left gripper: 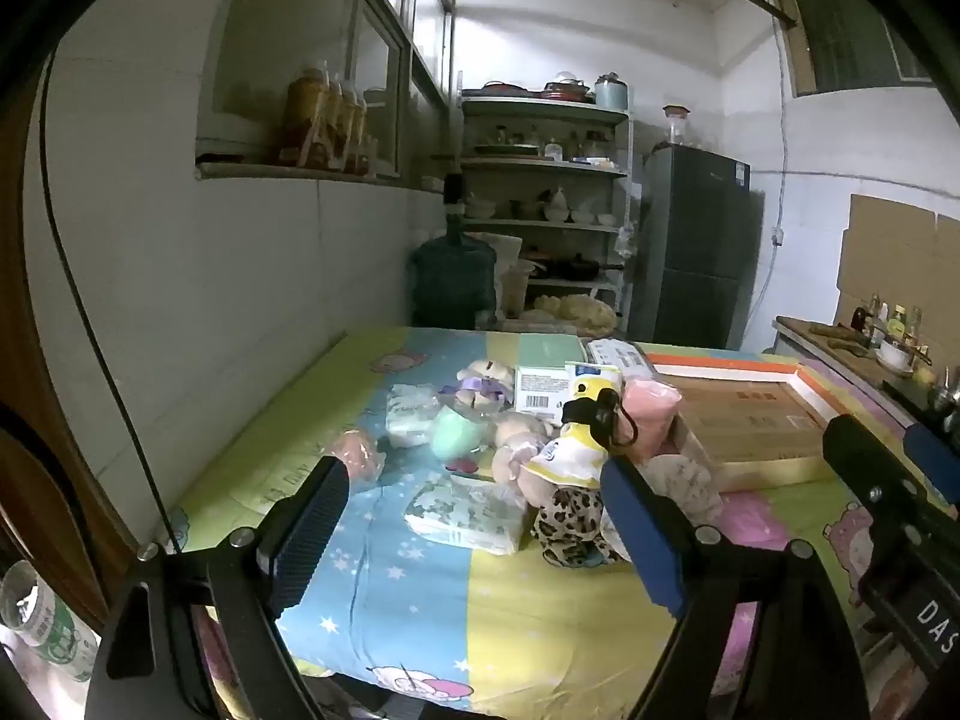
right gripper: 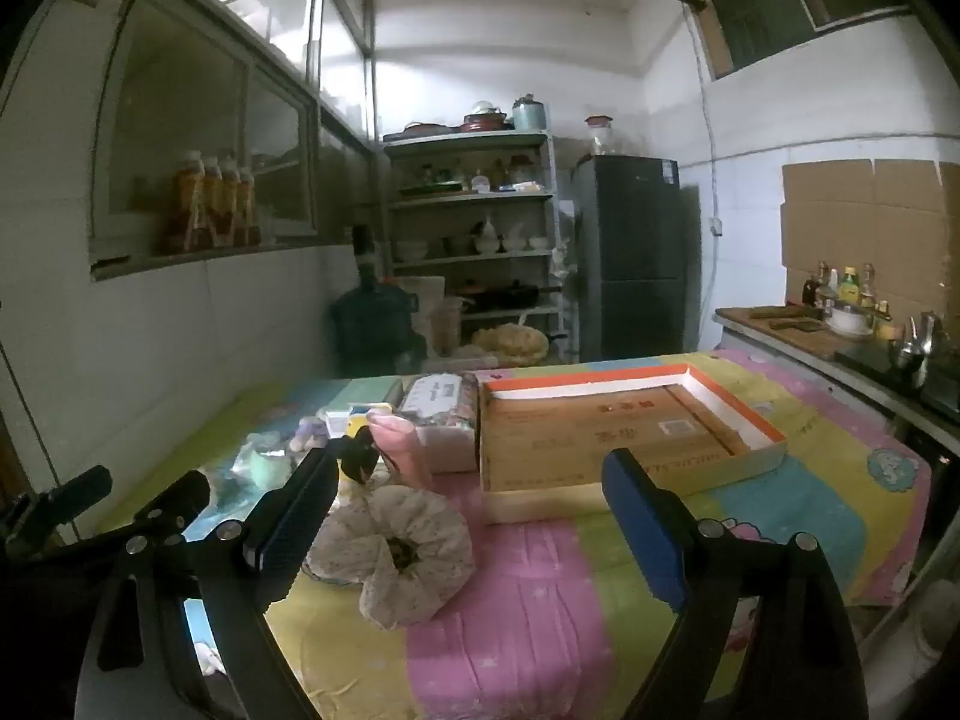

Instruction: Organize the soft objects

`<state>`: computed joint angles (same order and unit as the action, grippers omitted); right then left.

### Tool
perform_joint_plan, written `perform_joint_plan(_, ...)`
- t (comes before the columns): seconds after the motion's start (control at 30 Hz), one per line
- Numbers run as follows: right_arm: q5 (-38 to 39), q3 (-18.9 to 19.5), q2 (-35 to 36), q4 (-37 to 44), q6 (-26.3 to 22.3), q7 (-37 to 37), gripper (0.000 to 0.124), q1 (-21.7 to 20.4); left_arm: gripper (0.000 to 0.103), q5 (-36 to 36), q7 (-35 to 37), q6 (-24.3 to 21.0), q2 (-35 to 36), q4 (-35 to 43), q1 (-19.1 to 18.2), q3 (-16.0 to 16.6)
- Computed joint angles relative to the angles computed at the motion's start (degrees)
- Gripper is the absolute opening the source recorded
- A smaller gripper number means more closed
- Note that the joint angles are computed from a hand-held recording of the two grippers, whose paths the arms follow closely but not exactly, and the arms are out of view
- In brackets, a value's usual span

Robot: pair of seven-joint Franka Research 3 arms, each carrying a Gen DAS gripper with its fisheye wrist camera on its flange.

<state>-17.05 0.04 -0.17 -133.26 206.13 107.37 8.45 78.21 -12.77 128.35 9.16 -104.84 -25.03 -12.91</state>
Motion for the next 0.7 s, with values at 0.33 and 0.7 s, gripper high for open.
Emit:
perform_joint_plan(0.33,-3.0,-0.1,-0.2,0.5,-0.4,2.7,0.09,-0.3,0.083,0.1,0.4,0.4,0.3,0.1,0.0,0.0)
perform_joint_plan(0.7,-3.1,-0.1,-0.1,-0.2,0.4,1.9,0.09,0.1,0.083,0.3,0.1,0.6,0.6,0.4,-0.2,0.2)
